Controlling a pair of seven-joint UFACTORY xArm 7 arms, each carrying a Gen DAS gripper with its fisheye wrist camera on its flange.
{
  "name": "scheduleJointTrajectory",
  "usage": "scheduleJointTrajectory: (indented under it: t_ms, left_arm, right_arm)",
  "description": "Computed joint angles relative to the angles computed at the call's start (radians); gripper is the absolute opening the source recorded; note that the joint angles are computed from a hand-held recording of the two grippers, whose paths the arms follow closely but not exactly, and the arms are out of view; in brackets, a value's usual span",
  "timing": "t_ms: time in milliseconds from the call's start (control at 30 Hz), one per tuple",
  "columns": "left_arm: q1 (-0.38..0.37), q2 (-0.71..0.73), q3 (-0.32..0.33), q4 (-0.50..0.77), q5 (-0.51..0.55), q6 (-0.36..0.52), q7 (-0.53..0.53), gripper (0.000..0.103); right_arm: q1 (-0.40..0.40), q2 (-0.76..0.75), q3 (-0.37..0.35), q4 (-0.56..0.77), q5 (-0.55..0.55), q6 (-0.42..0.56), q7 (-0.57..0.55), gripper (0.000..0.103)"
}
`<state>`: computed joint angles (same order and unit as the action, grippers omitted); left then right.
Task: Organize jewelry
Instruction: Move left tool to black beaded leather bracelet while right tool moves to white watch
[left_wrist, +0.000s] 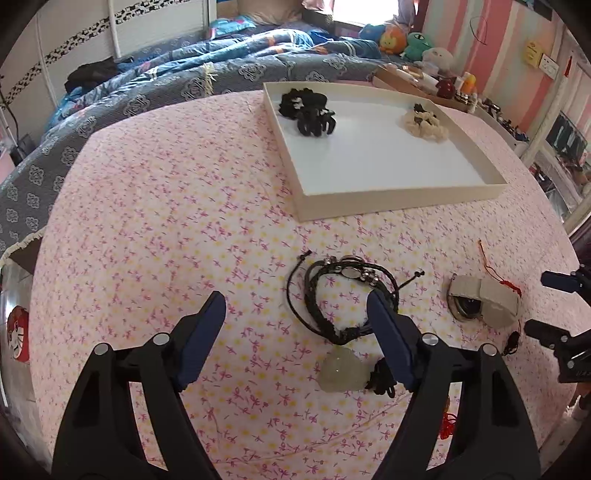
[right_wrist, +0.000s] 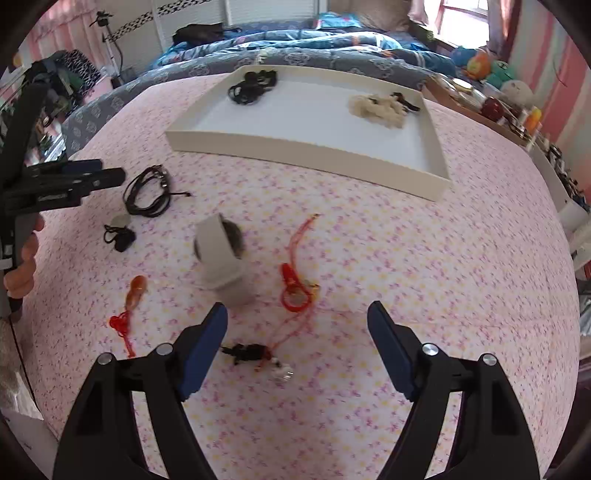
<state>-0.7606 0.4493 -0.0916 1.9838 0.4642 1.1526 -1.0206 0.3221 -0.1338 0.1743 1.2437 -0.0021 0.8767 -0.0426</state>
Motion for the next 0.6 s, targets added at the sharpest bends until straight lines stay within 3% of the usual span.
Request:
scheduleJointTrajectory:
  t_ms: [367,600]
  left_arm:
    - [0.003,0.017,-0.006,0.023,-0.022,0.007,0.020,0.077]
    - [0.018,0.059,0.005,0.062,-0.065,0.024,0.066,0.077]
  right_arm:
    - [0.015,0.052,0.006,0.051,-0.002,0.040,-0.020,0.072]
    - [0.026,0.082,0.008,0.085,0.009,0.070,-0.038,0.059]
